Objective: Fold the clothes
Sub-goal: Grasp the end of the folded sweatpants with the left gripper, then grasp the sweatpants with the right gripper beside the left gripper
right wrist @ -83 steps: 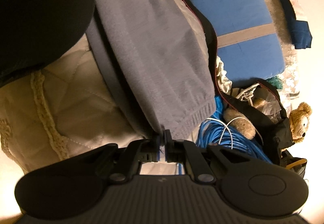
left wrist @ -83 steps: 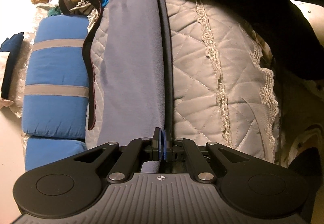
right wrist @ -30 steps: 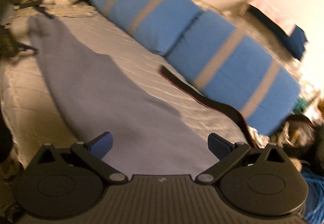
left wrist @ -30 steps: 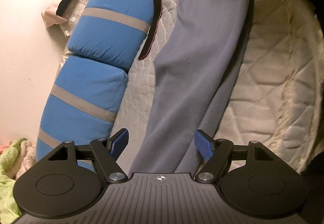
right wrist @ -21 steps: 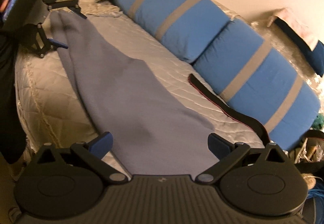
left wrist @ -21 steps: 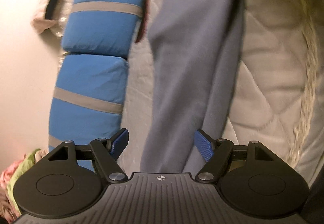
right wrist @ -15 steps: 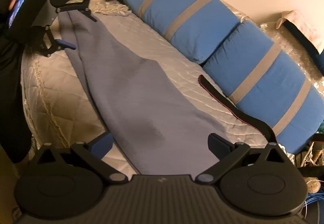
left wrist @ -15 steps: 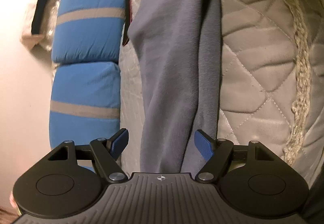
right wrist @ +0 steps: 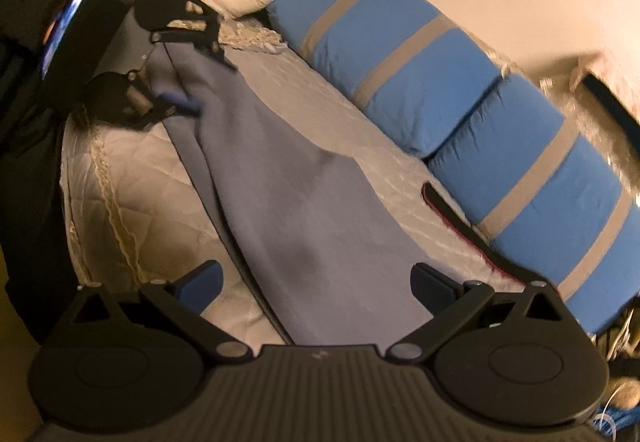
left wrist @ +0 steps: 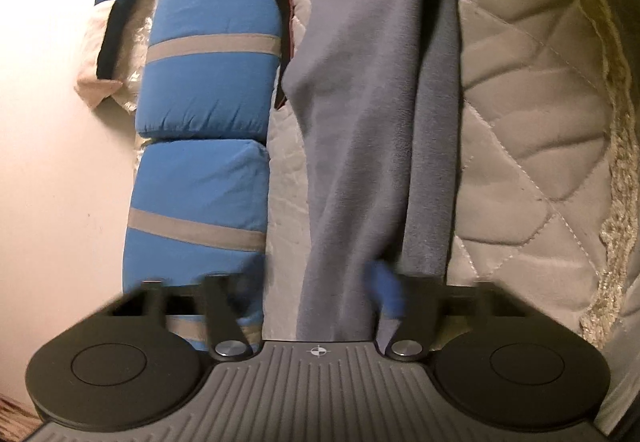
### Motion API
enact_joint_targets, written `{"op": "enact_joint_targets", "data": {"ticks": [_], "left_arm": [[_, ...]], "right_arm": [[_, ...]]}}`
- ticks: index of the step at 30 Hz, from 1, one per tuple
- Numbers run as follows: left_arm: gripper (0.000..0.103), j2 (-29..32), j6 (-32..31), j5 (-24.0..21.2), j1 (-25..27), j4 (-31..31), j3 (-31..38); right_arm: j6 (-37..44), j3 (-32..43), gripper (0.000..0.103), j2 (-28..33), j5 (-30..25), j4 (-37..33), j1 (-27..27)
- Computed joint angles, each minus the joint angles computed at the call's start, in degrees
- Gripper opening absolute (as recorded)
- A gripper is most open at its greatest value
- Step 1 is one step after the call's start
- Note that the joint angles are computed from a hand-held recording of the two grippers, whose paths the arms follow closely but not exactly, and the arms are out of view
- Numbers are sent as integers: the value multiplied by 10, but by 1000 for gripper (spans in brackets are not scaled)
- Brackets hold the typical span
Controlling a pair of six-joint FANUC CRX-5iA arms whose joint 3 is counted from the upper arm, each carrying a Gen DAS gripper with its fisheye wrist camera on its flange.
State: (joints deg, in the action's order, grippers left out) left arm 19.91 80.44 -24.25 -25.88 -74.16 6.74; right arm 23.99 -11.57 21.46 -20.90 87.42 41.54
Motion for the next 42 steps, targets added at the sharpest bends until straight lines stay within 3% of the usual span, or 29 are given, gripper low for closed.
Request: {"op": "enact_joint_targets", "data": {"ticks": [4,6,9,15,23,26,28,30,32,35,36,37,39,42], "left_arm": [[9,-6,-39,-7,8,56,6],[3,-13,-56,-1,15,75,1],[3,-26,-86,12,27,110,-10],[2,-44,-148,26,51,180,-24],[2,-58,-216,30,69,259,-38],[2,-60,-233,31,75,287,-40],[2,-61,-243,33,80,305,-42],[3,-61,-258,31,85,323,-42],[5,-59,-261,27,86,324,-40],[8,-47,-199,2,69,252,-23],[15,-43,-179,-6,63,228,-19],[32,-39,-160,-12,58,206,-15],[48,-37,-149,-5,56,195,-16],[52,-43,-190,16,66,245,-25]], "right_arm": [[-45,13,103,22,-15,94,-3],[-61,23,103,35,-30,138,-3],[-72,36,103,55,-52,195,-2],[-52,65,99,90,-69,237,4],[3,105,70,136,-105,249,15],[32,115,48,149,-109,256,15],[55,122,22,156,-108,242,18],[89,130,20,155,-91,195,25],[99,135,18,153,-86,159,30],[88,144,15,153,-87,143,31],[88,147,15,153,-86,134,32],[82,148,15,153,-88,138,31],[72,151,15,153,-91,143,30],[72,161,15,156,-92,129,31]]}}
